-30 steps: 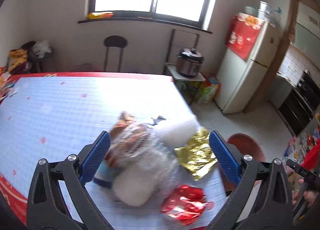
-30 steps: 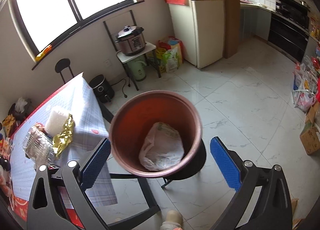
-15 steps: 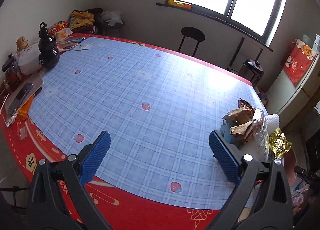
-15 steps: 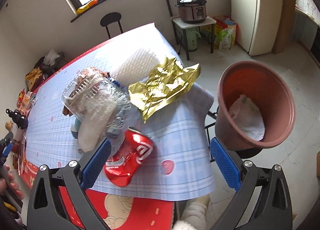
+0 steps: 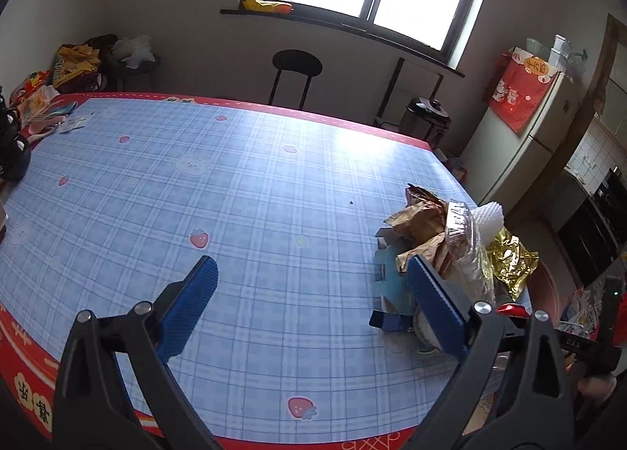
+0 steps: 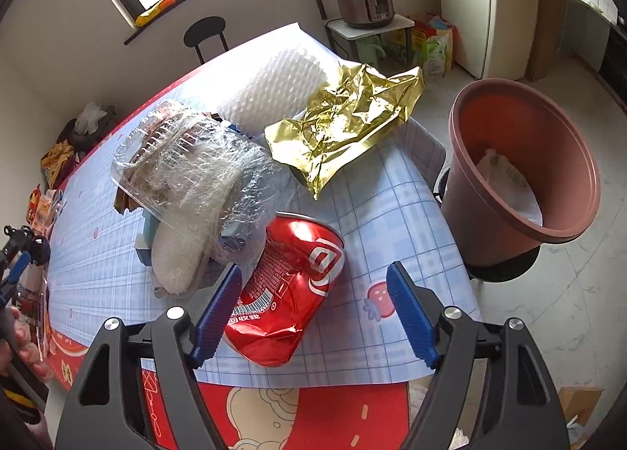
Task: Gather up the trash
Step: 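Grasp the red crushed soda can with the right tool, then grasp the clear plastic clamshell box with the left tool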
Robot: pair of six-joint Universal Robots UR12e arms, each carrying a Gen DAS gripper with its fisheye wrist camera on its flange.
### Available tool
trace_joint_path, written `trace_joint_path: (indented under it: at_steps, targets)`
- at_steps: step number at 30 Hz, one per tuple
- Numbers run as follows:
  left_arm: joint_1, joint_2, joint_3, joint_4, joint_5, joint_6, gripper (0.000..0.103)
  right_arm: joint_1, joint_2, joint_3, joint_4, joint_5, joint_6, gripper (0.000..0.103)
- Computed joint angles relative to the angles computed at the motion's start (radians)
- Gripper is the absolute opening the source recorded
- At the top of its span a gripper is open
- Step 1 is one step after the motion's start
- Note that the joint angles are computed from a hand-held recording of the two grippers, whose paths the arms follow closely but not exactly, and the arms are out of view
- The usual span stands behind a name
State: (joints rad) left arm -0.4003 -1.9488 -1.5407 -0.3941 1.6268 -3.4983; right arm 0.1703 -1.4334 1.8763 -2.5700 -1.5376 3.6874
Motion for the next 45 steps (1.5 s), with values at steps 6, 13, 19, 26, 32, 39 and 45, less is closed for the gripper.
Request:
trace_joint_path:
  at_steps: [6, 13, 19, 26, 32, 39, 45]
  targets:
    - [-0.022, -0.051, 0.062, -0.011, -0.089, 0.037, 0.082, -0.018, 0.015, 0.01, -0.011, 0.074, 0.017, 0.049]
    - [-0.037, -0.08, 0.103, -0.07, -0.164, 0.101, 0.067, -0.024, 0.025, 0.021, -0.078, 0.136, 0.018, 0.018]
    - [-0.041, -0.106, 0.15, -0.146, -0.219, 0.095, 0.058, -0.015, 0.007, 0.012, -0.091, 0.121, -0.014, 0.008]
    - [-0.064, -0.167, 0.192, -0.092, -0.251, -0.015, 0.057, -0.051, -0.014, 0.006, -0.096, 0.156, -0.142, 0.008]
    - [-0.083, -0.213, 0.248, -0.149, -0.277, -0.02, 0.058, -0.069, -0.05, 0.018, -0.145, 0.115, -0.119, 0.008]
    - [-0.091, -0.235, 0.281, -0.2, -0.27, -0.028, 0.06, -0.09, -0.061, 0.031, -0.161, 0.115, -0.101, 0.008]
    - [-0.098, -0.247, 0.288, -0.185, -0.27, -0.127, 0.062, -0.1, -0.044, -0.009, -0.117, 0.139, -0.211, 0.008]
